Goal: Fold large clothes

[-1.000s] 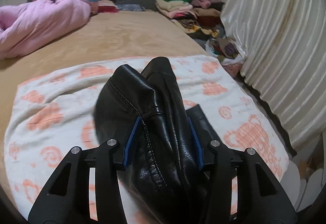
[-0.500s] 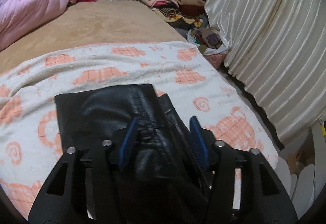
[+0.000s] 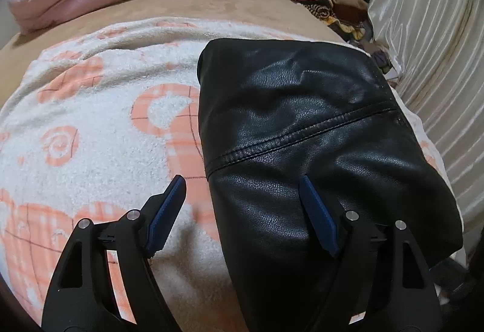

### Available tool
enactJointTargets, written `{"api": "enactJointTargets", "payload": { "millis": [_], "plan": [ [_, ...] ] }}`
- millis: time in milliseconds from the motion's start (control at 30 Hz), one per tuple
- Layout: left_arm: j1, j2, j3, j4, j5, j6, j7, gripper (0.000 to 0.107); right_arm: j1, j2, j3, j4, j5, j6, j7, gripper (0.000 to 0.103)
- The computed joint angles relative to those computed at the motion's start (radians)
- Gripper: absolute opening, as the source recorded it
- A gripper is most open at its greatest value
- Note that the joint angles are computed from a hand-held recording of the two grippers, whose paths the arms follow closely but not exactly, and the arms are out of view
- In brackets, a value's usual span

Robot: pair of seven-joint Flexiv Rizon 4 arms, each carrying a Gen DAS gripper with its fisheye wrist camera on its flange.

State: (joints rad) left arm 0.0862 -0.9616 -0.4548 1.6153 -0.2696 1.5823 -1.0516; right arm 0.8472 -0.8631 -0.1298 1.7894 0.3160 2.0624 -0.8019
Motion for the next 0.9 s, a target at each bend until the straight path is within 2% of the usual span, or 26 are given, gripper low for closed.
{"api": "enactJointTargets", "payload": {
  "millis": [33, 67, 100, 133, 167, 200, 233, 300, 333, 367, 400, 433, 500, 567, 700, 833, 900],
  "plan": [
    [0.002, 0.001, -0.001, 0.001, 0.000, -0.001, 0.000, 0.069, -0.003, 0.018, -0.011, 0.000, -0.005, -0.027, 0.004, 0.092],
    [0.000, 0.003, 0.002, -0.002, 0.000, -0.007, 0.000, 0.069, 0.016, 0.030, -0.054, 0.005, -0.022, -0.048, 0.035, 0.093],
    [0.002, 0.004, -0.001, -0.001, 0.000, -0.008, 0.002, 0.069, 0.040, 0.046, -0.092, -0.012, 0.019, -0.097, 0.009, 0.094],
    [0.006, 0.003, -0.006, 0.002, 0.000, -0.005, 0.003, 0.069, 0.036, 0.060, -0.108, -0.029, 0.009, -0.154, 0.005, 0.098],
    [0.009, 0.002, -0.011, 0.003, -0.002, -0.006, 0.004, 0.069, 0.004, 0.071, -0.094, -0.049, -0.035, -0.211, 0.012, 0.099],
    [0.015, 0.000, -0.017, 0.003, -0.002, -0.008, 0.007, 0.069, -0.056, 0.080, -0.047, -0.094, -0.076, -0.316, -0.010, 0.099],
    [0.022, -0.001, -0.025, 0.006, -0.003, -0.010, 0.010, 0.069, -0.114, 0.076, -0.009, -0.126, -0.166, -0.399, 0.033, 0.099],
    [0.040, -0.004, -0.043, 0.010, -0.007, -0.015, 0.016, 0.069, -0.216, 0.040, 0.090, -0.221, -0.217, -0.499, 0.036, 0.099],
    [0.046, -0.008, -0.050, 0.008, -0.010, -0.020, 0.020, 0.069, -0.250, 0.023, 0.124, -0.254, -0.243, -0.532, 0.046, 0.090],
    [0.049, -0.009, -0.054, 0.008, -0.010, -0.021, 0.025, 0.069, -0.279, -0.002, 0.160, -0.299, -0.253, -0.560, 0.035, 0.074],
    [0.049, -0.010, -0.053, 0.007, -0.010, -0.018, 0.028, 0.069, -0.281, -0.015, 0.167, -0.321, -0.241, -0.565, 0.007, 0.047],
    [0.048, -0.010, -0.052, 0.004, -0.011, -0.022, 0.030, 0.069, -0.267, -0.017, 0.142, -0.310, -0.294, -0.546, 0.038, 0.037],
    [0.071, -0.013, -0.082, 0.012, -0.014, -0.027, 0.045, 0.069, -0.182, -0.018, 0.022, -0.286, -0.359, -0.502, 0.075, 0.027],
    [0.095, -0.009, -0.111, 0.032, -0.005, -0.004, 0.064, 0.070, -0.129, -0.015, -0.050, -0.265, -0.404, -0.447, 0.089, 0.025],
    [0.169, -0.001, -0.201, 0.070, 0.008, 0.013, 0.078, 0.079, -0.040, 0.012, -0.189, -0.208, -0.476, -0.340, 0.077, 0.023],
    [0.209, 0.013, -0.261, 0.092, 0.029, 0.013, 0.095, 0.082, 0.026, 0.048, -0.298, -0.130, -0.434, -0.254, 0.040, 0.022],
    [0.204, 0.020, -0.260, 0.090, 0.028, -0.008, 0.095, 0.087, 0.014, 0.053, -0.292, -0.111, -0.390, -0.222, 0.024, 0.022]
  ]
}}
